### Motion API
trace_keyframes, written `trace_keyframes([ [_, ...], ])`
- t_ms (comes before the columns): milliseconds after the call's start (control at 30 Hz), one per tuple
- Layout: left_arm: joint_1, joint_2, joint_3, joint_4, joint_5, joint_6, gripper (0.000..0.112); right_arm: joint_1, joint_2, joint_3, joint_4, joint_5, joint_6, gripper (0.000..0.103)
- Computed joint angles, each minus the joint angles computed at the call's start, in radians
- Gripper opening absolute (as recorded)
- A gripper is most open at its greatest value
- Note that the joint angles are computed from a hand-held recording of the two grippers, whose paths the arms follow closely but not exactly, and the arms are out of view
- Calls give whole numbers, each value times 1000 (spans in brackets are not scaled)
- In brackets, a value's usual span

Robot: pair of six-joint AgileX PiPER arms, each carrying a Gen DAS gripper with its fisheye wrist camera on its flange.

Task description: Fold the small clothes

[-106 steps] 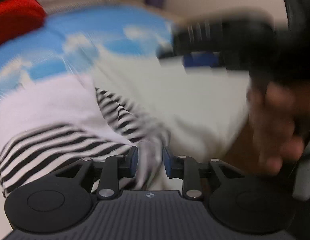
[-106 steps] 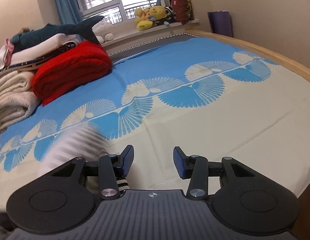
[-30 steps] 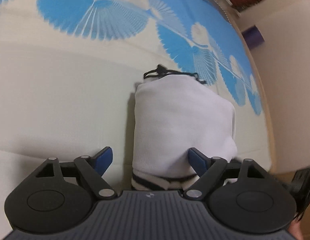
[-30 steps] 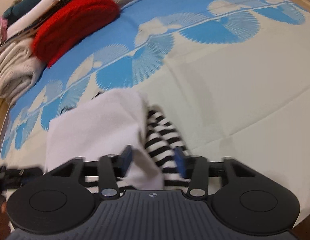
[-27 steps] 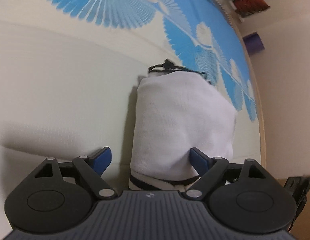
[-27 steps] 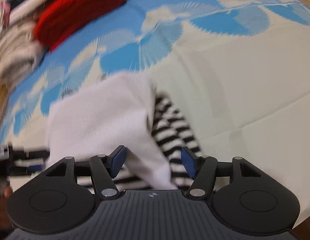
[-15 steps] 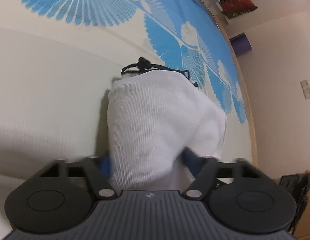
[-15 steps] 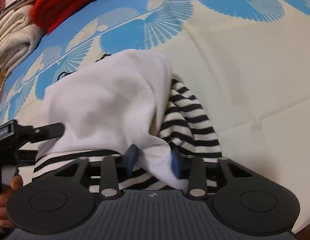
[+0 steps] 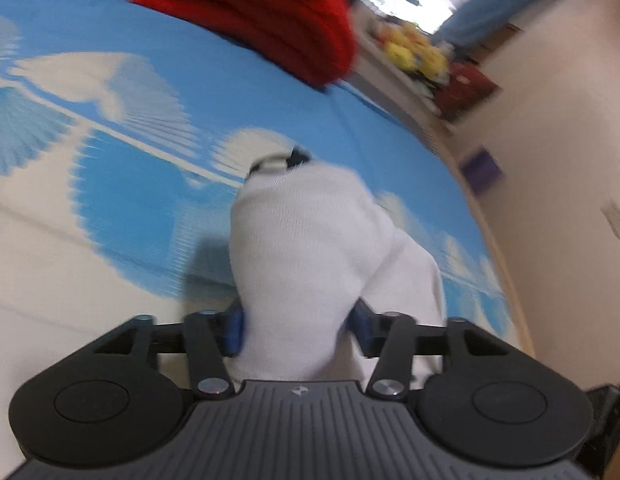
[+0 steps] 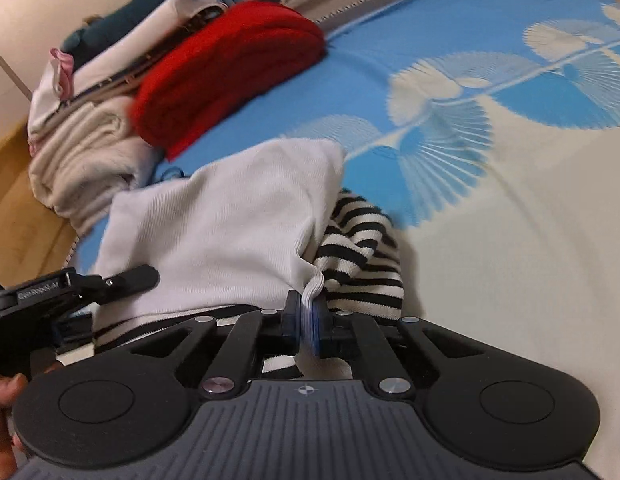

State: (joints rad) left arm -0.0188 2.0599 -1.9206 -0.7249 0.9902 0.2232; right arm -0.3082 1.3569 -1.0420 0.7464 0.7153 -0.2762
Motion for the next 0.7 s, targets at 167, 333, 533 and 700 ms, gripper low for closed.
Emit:
trace_keyframes([
  [167,25,9,-71,158,37,-105,74,120,150,-122,-116,-64,91,5],
  [333,33,-2,-78,149,194,23,74,157,239,-199,-285,-42,260,5],
  [533,19,-59,36,249,163,31,75,146,230,-206,-272,2,264,16],
  [700,5,-151,164,247,129,191,76,72,192,-189,-166,105,106,26],
])
